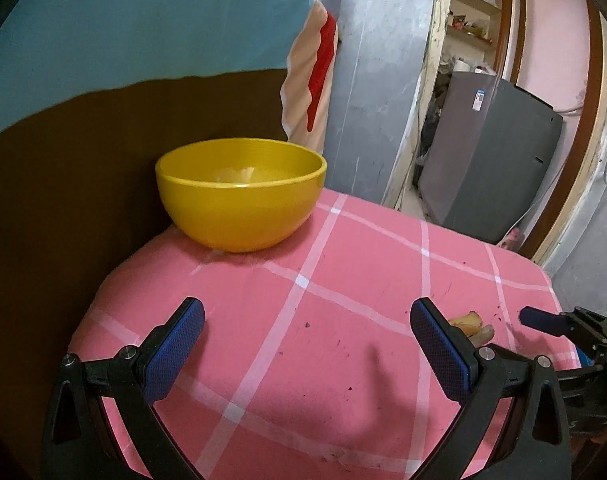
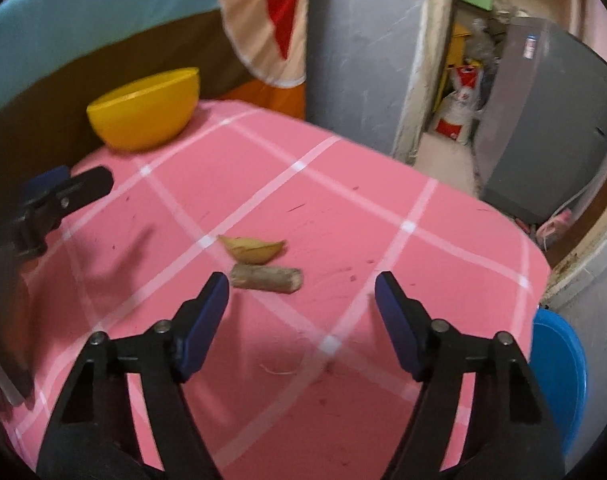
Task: Collect trash
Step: 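Grasp the yellow chunk with left tool while right tool grasps brown stick piece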
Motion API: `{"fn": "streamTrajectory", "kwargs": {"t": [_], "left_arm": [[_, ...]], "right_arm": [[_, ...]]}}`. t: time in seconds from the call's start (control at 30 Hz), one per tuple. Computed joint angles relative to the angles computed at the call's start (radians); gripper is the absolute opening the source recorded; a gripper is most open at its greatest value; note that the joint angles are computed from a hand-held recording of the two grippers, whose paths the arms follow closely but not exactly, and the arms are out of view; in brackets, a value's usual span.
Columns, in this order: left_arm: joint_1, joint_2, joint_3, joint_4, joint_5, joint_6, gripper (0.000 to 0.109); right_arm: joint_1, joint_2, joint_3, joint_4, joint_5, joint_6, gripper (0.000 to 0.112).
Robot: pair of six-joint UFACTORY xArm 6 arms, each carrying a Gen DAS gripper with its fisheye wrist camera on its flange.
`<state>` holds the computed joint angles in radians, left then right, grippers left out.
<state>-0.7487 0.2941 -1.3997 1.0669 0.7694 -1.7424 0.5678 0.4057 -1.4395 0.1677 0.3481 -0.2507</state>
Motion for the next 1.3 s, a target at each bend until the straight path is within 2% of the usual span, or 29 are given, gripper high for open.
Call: {"fn": "streamTrajectory", "kwargs": {"t": [0.1,0.17,0.33,0.5,0.6,0.8,1.0,1.1,1.3], "left_arm": [[0.004,0.007,-0.004,-0.022,-0.012,0.016,0.101],[0.008,0.010,-0.003,-0.033,-0.023,0.023,0.101],[0.005,0.018,-0.010,-0.056,-0.045,0.052,0.101],[0.008,0.035,-0.026,-0.069,-0.087,0.089,0.101],[0.010,0.055,-0.048,-0.092,-0.115,0.127,0.101],[0.017,0.113,-0.115,-0.147,-0.165,0.222,0.100],[0.022,0.193,-0.211,-0.262,-0.212,0.365,0.099],[0.020,0.238,-0.265,-0.342,-0.225,0.461,0.091],[0.020,0.344,-0.410,-0.545,-0.203,0.686,0.065]], "right_arm": [[0.007,0.028,-0.044,0.003,0.048,-0.016,0.066],[0.007,0.043,-0.067,0.006,0.073,-0.017,0.057],[0.000,0.035,-0.067,0.122,0.105,-0.111,0.040],[-0.007,0.018,-0.047,0.161,0.105,-0.139,0.039],[-0.011,0.008,-0.030,0.122,0.094,-0.115,0.034],[-0.044,-0.015,0.012,0.070,0.072,-0.070,0.034],[-0.074,-0.026,0.033,0.075,0.058,-0.065,0.033],[-0.087,-0.030,0.040,0.071,0.045,-0.054,0.032],[-0.109,-0.043,0.058,0.116,0.021,-0.066,0.032]]}}
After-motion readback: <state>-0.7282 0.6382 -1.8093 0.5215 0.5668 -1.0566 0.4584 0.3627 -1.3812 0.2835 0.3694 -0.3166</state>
